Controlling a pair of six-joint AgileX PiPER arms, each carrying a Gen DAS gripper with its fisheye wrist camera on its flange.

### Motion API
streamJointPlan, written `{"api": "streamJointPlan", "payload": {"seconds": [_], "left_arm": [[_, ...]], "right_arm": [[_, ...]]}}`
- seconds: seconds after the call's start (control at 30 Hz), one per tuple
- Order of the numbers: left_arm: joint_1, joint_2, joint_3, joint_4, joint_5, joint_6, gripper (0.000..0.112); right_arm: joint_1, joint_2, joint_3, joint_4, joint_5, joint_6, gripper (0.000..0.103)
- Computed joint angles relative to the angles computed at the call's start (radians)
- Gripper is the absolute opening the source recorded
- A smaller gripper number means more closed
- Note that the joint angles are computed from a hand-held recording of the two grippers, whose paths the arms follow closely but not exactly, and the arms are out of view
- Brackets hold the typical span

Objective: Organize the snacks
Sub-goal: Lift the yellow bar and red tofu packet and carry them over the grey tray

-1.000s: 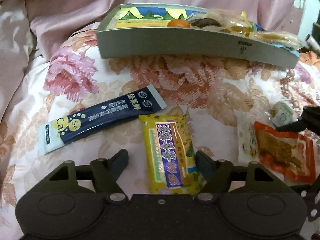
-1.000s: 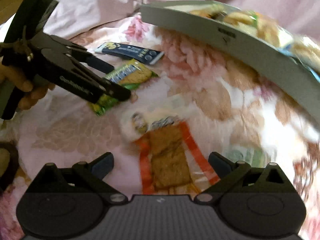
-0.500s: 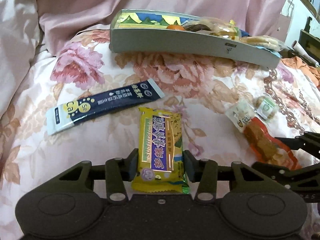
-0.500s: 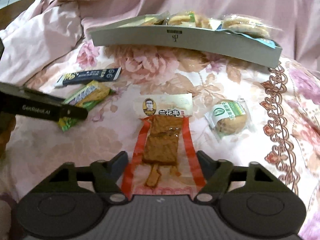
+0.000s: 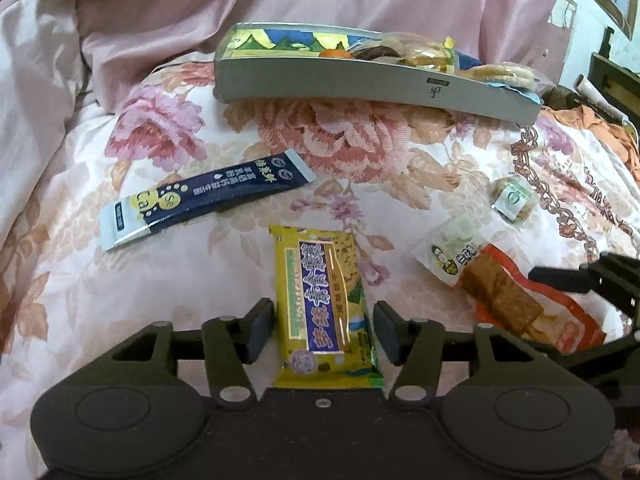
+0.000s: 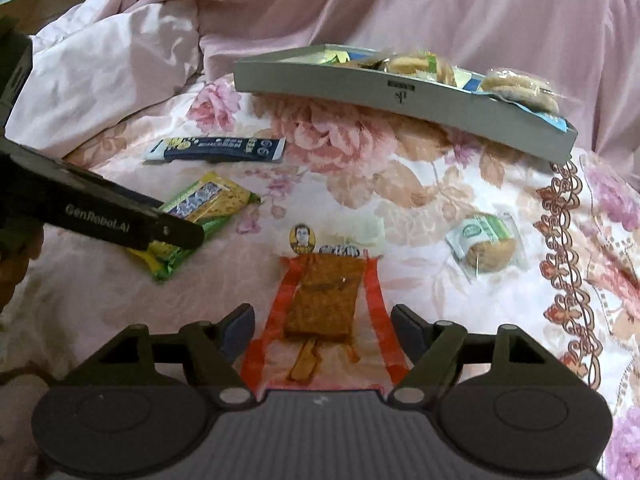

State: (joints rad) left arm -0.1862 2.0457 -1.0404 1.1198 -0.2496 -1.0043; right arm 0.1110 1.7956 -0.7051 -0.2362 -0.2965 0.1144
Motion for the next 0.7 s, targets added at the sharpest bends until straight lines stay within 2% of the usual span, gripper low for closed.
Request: {"api": "streamJointPlan", "payload": {"seconds": [0.2,0.43,0.53,0.6,0.7], "left_arm": [[-0.019,0.028,-0.025,-0.135,0.011,0.158,0.072],[-0.033,0.049,-0.039,-0.227,0.01,0.271,0.073],[-0.036,0.051,-0.038,-0.268,0.011,0.313,0.066],[-0.044,0.049,-0.034,-0.344,0.021,0.4,0.055],[-0.043,0.047,-0.032,-0.343,0.021,0.392,0.052]], "right_arm": [[-0.025,0.048,-0.03,-0.051,-0.049,0.074,0.086],[-0.032,0.083,-0.049,-0.053,-0.053,0.104,0.092],[-0.031,0.085,-0.044,-0.035,-0.063,0.093,0.092],[-0.024,0.085,-0.045,-0.012,-0.058,0.07,0.089],[-0.026,0.081,-0.046,-0.059,-0.05,0.133,0.082]]}}
